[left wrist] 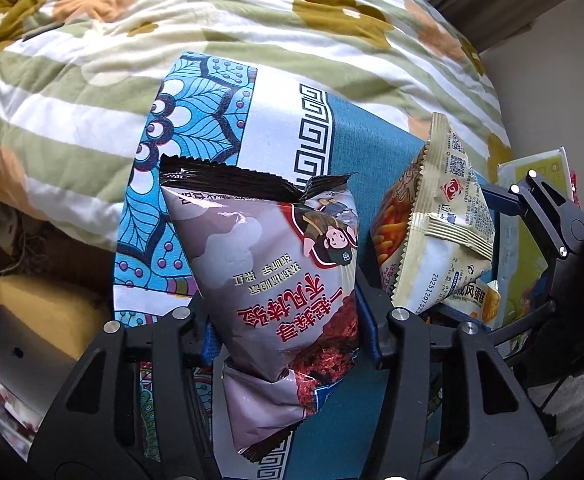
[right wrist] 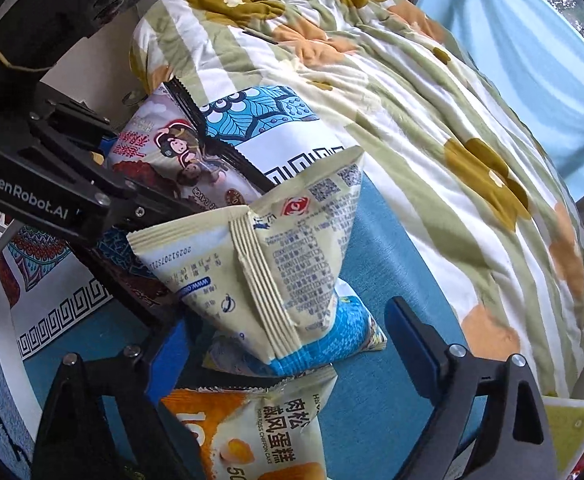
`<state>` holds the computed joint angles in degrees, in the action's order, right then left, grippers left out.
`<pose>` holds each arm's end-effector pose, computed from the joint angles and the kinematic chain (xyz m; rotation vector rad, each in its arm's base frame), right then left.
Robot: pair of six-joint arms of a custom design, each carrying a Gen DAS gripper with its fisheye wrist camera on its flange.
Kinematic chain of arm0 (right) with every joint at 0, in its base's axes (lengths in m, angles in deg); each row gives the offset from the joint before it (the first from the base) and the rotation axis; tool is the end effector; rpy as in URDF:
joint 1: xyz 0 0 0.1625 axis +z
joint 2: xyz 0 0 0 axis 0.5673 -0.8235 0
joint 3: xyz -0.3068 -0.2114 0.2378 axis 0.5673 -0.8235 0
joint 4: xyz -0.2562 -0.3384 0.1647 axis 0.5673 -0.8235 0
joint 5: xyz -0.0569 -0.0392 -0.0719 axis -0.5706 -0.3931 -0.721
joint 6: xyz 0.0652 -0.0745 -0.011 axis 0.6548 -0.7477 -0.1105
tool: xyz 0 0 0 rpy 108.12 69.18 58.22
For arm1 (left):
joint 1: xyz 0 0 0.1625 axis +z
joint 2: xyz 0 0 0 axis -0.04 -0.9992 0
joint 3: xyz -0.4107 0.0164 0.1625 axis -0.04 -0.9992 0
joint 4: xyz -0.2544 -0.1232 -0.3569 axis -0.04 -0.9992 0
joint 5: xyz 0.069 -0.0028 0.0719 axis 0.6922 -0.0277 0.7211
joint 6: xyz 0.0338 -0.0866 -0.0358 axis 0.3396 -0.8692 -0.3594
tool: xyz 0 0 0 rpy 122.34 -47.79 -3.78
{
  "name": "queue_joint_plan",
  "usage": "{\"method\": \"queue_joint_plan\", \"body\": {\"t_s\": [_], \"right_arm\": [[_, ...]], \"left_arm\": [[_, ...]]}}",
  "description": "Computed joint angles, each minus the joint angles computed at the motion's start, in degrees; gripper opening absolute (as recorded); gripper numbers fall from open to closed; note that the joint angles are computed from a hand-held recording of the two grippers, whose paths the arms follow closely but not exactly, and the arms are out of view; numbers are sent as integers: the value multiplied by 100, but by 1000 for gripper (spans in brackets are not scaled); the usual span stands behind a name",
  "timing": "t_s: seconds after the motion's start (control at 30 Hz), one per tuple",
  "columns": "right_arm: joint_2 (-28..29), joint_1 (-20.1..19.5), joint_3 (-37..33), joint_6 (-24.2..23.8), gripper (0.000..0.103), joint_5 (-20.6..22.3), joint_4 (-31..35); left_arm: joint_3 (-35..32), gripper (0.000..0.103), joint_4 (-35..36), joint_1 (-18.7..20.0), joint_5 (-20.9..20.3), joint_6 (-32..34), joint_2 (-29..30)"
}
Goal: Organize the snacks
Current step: 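Grasp the purple-grey bag with the left tool while the right tool grasps the cream triangular bag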
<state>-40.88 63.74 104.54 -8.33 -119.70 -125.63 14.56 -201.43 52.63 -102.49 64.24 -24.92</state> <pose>0.1524 -0.5534 0.2507 0.7814 -2.2919 0.1303 -0.3111 -0.6343 0.0607 0.4327 2.6990 0.0552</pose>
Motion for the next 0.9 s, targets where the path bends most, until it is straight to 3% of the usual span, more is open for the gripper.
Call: {"method": "queue_joint_plan", "body": {"t_s": [0.17, 0.5, 0.77, 0.9], "right_arm": [[83, -52, -80, -59, 76, 173, 90], [141, -106, -57, 157, 72, 406, -100], [178, -65, -25, 349, 47, 427, -312], [180, 2, -4, 454, 43, 423, -348]], "left_arm": [[109, 49, 33, 39, 158, -126, -169], [381, 49, 27, 43, 312, -314, -477], [511, 49, -41, 10, 289, -293, -586], [589, 49, -52, -40, 318, -257, -684]]}}
